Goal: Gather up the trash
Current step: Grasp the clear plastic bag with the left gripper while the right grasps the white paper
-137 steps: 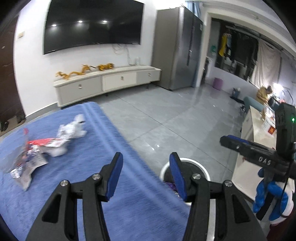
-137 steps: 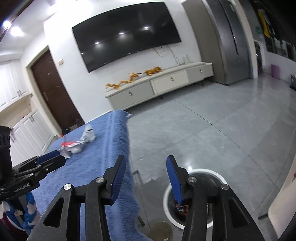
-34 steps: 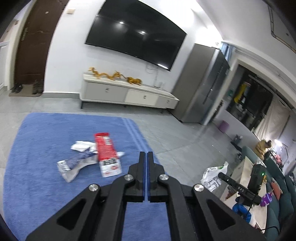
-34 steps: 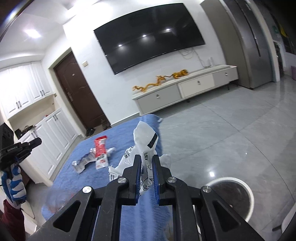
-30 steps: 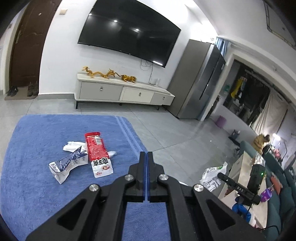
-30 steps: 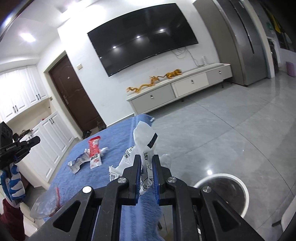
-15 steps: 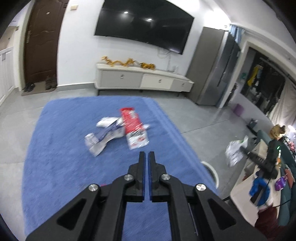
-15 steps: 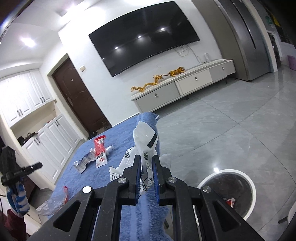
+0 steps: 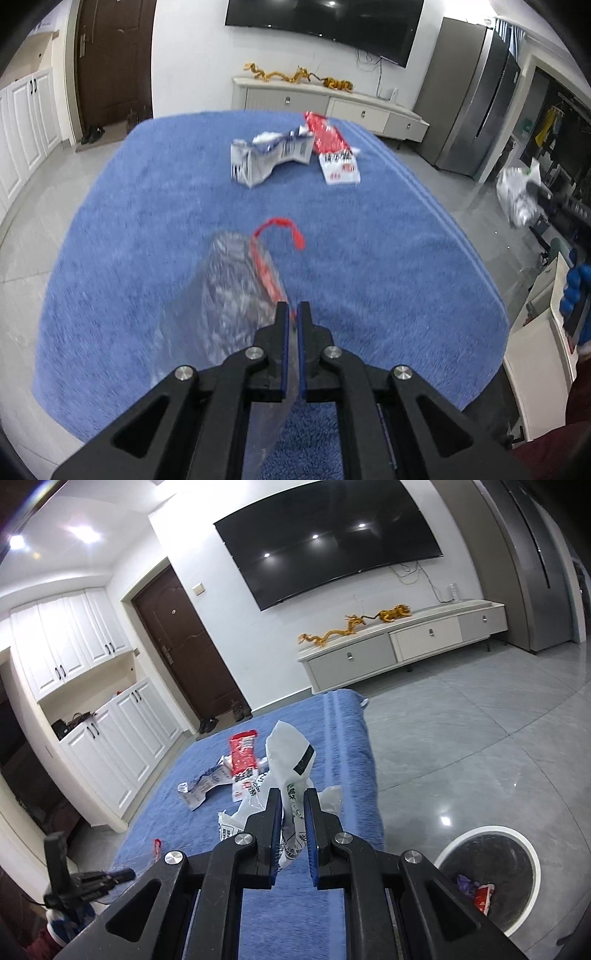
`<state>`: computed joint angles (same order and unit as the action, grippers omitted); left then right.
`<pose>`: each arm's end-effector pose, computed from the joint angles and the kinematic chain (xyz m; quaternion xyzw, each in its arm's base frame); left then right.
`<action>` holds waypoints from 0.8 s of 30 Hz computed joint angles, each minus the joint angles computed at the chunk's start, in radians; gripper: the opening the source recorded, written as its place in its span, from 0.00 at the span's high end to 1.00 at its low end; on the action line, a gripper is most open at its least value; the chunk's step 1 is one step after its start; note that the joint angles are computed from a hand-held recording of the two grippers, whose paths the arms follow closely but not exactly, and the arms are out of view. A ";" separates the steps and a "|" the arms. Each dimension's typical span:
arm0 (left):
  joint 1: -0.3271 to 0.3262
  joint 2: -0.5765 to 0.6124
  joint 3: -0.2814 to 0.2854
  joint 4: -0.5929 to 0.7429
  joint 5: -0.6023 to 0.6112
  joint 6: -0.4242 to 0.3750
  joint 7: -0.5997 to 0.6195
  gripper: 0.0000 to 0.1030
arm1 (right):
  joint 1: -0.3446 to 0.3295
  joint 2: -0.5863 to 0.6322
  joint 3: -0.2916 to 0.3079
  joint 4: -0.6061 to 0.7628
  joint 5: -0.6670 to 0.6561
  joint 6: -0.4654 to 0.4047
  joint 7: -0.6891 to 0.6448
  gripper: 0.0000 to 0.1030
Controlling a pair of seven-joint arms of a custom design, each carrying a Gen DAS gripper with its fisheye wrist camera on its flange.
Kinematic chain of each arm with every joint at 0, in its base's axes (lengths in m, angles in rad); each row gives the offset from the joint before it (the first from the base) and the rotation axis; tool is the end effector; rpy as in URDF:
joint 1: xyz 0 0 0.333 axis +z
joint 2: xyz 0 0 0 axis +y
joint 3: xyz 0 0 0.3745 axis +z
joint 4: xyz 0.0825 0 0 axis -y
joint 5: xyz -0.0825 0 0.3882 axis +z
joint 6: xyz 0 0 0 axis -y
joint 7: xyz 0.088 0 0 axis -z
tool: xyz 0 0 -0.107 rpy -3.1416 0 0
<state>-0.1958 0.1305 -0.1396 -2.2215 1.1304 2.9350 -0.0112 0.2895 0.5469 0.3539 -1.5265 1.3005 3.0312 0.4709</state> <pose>0.5205 -0.2407 0.4135 -0.7252 0.5925 -0.2865 0.2026 0.6783 0.3410 0.4627 -0.6989 0.4881 -0.0781 0.5169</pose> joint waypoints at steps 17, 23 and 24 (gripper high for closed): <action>-0.005 -0.071 -0.023 -0.011 0.405 -0.124 -0.424 0.95 | 0.016 0.045 -0.010 0.039 -0.160 -0.036 0.154 0.88; 0.029 -0.066 -0.033 -0.030 0.214 -0.063 -0.254 0.95 | 0.002 0.050 0.004 0.041 -0.160 -0.048 0.137 0.88; 0.024 -0.067 -0.037 -0.033 0.182 -0.077 -0.222 0.96 | 0.001 0.051 0.005 0.042 -0.158 -0.050 0.136 0.88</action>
